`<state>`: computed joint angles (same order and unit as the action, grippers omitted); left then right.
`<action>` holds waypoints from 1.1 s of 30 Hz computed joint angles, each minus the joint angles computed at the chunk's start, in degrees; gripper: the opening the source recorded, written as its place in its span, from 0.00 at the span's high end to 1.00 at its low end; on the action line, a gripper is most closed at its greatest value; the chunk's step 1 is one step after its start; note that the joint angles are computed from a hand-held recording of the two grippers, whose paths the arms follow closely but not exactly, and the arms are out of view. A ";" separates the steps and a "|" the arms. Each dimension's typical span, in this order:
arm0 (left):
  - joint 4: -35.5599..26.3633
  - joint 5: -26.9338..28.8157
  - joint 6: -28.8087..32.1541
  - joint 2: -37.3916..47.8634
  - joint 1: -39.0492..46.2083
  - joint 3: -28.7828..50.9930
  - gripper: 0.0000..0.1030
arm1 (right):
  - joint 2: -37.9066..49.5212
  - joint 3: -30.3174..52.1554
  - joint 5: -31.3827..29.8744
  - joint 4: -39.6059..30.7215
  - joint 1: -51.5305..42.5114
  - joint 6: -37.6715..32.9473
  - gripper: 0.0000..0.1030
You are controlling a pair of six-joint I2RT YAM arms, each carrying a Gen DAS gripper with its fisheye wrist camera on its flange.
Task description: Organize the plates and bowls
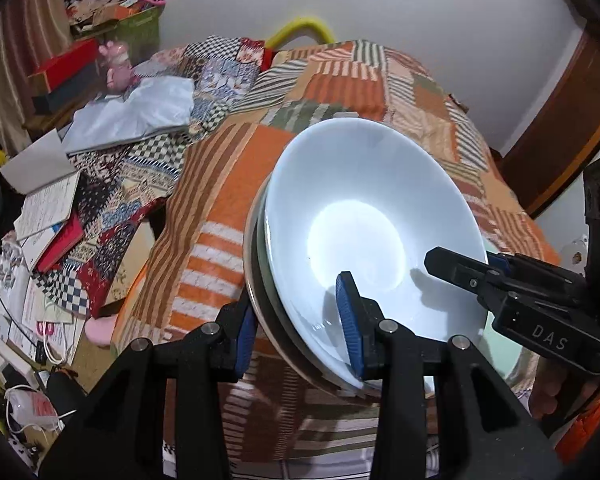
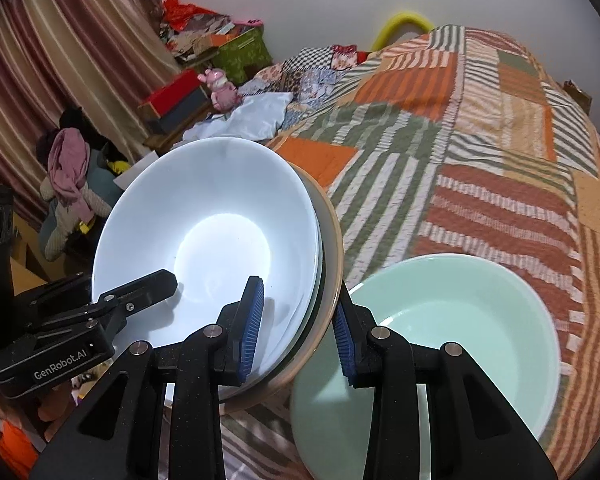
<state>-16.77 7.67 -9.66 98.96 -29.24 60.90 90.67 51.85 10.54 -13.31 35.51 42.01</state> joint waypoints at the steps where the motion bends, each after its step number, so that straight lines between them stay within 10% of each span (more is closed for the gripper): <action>1: -0.07 -0.12 -0.13 -0.32 -0.60 0.09 0.63 | -1.08 -0.77 0.24 -0.21 -0.21 0.05 0.70; 33: -2.49 -1.32 -3.78 2.25 -16.39 5.23 0.63 | -27.68 -18.15 9.49 -10.83 2.10 11.05 0.70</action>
<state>-19.26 6.35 -13.44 101.21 -45.62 66.13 62.99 33.70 20.03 -24.13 37.60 53.06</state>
